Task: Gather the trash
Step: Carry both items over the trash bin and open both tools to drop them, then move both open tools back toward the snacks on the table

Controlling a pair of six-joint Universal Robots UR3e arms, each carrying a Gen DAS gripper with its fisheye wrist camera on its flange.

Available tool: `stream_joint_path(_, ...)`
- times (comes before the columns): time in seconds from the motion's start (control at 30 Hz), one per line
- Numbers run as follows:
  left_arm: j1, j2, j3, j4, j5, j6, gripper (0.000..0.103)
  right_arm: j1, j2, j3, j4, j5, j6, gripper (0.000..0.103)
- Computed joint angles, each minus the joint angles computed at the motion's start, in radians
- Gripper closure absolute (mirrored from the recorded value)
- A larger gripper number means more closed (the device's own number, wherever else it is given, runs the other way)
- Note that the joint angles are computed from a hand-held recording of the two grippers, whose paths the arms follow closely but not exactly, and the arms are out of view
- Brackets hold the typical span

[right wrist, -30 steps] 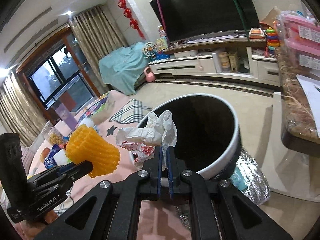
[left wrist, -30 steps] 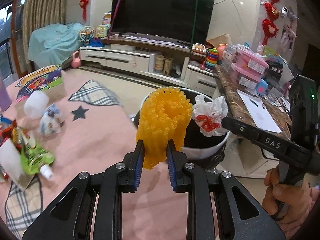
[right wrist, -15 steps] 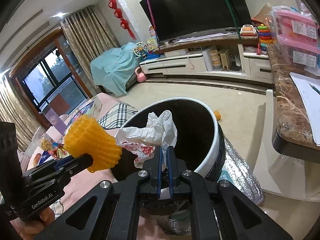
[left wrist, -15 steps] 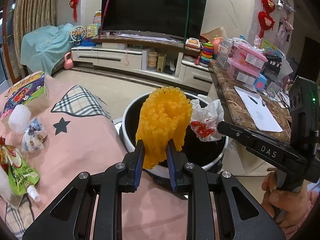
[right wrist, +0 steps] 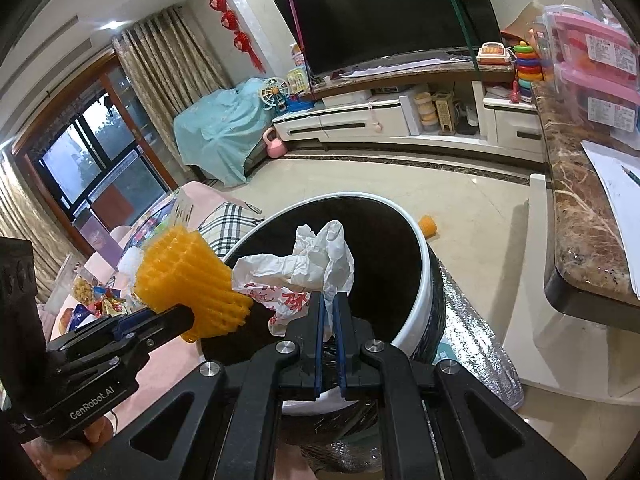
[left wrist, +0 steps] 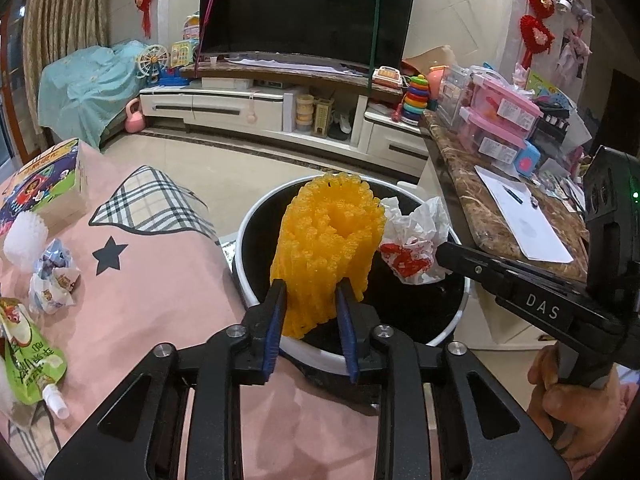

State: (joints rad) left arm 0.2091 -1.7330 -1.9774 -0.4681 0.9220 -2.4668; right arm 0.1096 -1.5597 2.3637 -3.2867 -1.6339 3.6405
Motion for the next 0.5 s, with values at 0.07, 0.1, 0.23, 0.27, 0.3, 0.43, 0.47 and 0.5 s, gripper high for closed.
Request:
stream_joint_path(0.07,-0.001,0.0,-0.002,0.008,0.003,-0.005,0.065,-0.002,0.002,-0.002,0.0,0.003,0.009,0.093)
stream_joint_path(0.1,0.001,0.003,-0.006,0.013,0.003,-0.008,0.061,-0.002,0.003,-0.003,0.002,-0.003,0.014,0.093)
stream_joint_path(0.23,0.027,0.023,-0.033,0.025,-0.015,-0.01,0.043,-0.004,-0.009,0.003,0.006,-0.012,0.034,0.077)
stream_joint_path(0.27,0.032,0.028,-0.039,0.022,-0.017,-0.007,0.042,0.004,-0.011,0.006,-0.001,-0.02,0.041,0.064)
stream_joint_path(0.3,0.045,0.04,-0.054,0.02,-0.021,-0.001,0.042,0.011,-0.01,0.006,-0.008,-0.029,0.045,0.057)
stream_joint_path(0.43,0.102,0.083,-0.114,0.016,-0.043,0.023,0.036,0.069,-0.004,-0.007,-0.019,-0.084,0.062,0.044)
stream_joint_path(0.47,0.131,0.103,-0.14,0.011,-0.052,0.036,0.035,0.076,-0.003,-0.01,-0.021,-0.087,0.065,0.036)
stream_joint_path(0.5,0.148,0.113,-0.151,0.005,-0.058,0.044,0.035,0.096,0.005,-0.014,-0.032,-0.098,0.07,0.033)
